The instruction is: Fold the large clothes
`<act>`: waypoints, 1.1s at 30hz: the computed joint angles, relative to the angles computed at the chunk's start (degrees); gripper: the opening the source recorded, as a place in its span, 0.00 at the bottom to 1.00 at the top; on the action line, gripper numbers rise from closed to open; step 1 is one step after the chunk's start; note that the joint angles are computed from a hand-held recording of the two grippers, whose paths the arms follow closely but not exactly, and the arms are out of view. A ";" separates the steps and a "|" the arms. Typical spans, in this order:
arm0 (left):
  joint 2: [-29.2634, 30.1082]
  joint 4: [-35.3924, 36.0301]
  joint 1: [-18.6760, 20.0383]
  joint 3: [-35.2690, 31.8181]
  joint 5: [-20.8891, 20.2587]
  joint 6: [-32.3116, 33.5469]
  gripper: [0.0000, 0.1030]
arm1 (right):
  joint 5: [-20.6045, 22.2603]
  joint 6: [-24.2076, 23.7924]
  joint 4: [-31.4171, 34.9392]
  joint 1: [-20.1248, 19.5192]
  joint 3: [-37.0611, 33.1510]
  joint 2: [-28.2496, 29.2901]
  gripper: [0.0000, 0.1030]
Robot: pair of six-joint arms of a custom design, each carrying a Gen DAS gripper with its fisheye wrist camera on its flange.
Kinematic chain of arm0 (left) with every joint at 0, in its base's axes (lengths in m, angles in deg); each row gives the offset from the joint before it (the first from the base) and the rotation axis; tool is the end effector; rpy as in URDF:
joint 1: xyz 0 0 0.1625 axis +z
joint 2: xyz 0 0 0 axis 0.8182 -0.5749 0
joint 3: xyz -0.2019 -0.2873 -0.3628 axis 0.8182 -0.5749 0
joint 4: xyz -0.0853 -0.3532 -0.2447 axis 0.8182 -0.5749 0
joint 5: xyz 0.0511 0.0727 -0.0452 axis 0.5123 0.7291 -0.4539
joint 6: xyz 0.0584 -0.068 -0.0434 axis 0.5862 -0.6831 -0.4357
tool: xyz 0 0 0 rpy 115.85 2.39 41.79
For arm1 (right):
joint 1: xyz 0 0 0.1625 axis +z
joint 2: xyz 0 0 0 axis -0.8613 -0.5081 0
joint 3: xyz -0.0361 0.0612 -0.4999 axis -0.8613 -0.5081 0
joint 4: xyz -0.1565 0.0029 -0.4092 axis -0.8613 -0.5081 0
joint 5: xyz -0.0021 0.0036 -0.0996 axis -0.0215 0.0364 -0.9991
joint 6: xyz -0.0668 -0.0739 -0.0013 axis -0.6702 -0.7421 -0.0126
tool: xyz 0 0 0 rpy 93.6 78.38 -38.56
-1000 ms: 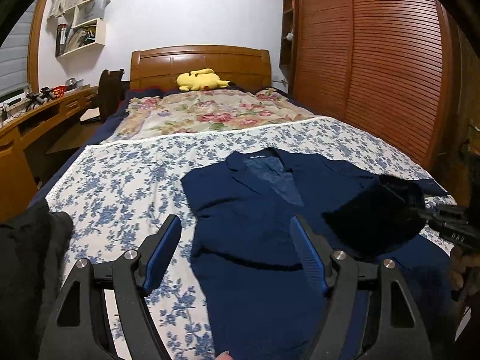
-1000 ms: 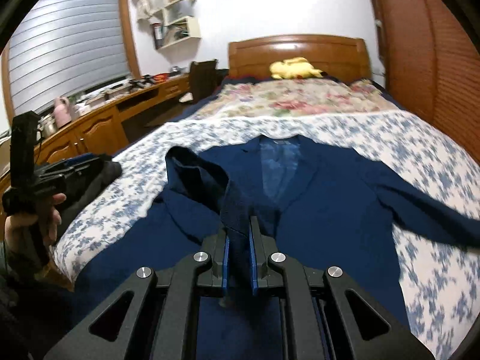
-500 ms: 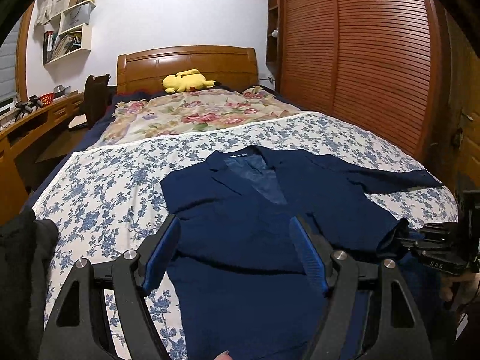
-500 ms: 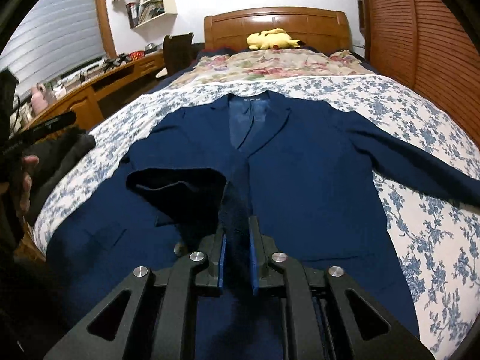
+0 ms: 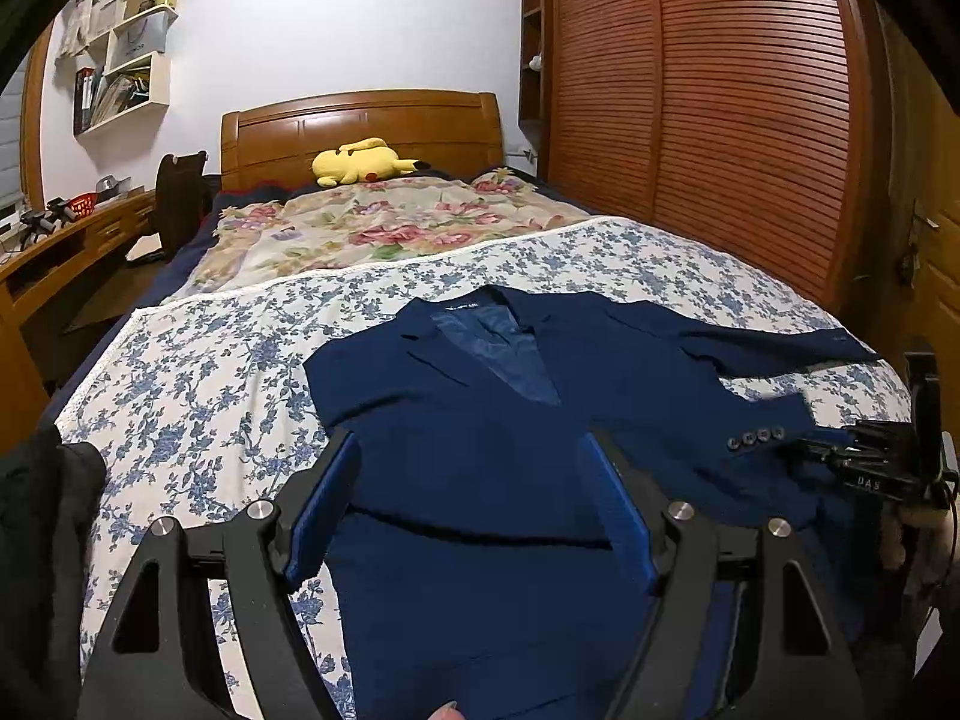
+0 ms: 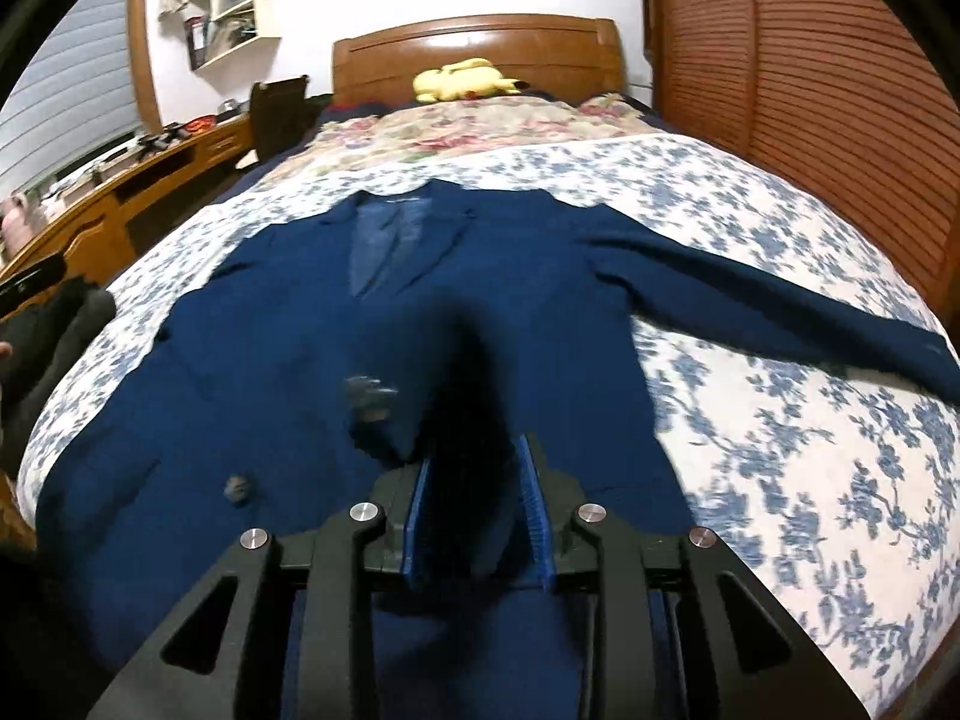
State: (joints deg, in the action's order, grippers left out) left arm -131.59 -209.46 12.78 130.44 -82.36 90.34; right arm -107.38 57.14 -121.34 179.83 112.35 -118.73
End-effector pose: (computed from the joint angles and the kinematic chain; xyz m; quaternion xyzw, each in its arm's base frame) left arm -0.0119 -0.5376 0.4696 0.2151 0.8173 -0.4428 0.2996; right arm 0.3998 -0.5310 0.0692 0.2808 -0.8574 0.3538 0.2467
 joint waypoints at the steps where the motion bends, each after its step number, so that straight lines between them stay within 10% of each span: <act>1: 0.01 0.01 -0.05 0.01 -0.01 -0.02 0.74 | -0.28 0.34 0.18 -0.09 0.20 -0.23 0.28; 33: 7.07 -2.41 -2.71 0.93 -3.67 -2.03 0.74 | -12.57 -3.24 5.45 -5.73 2.17 -12.00 0.63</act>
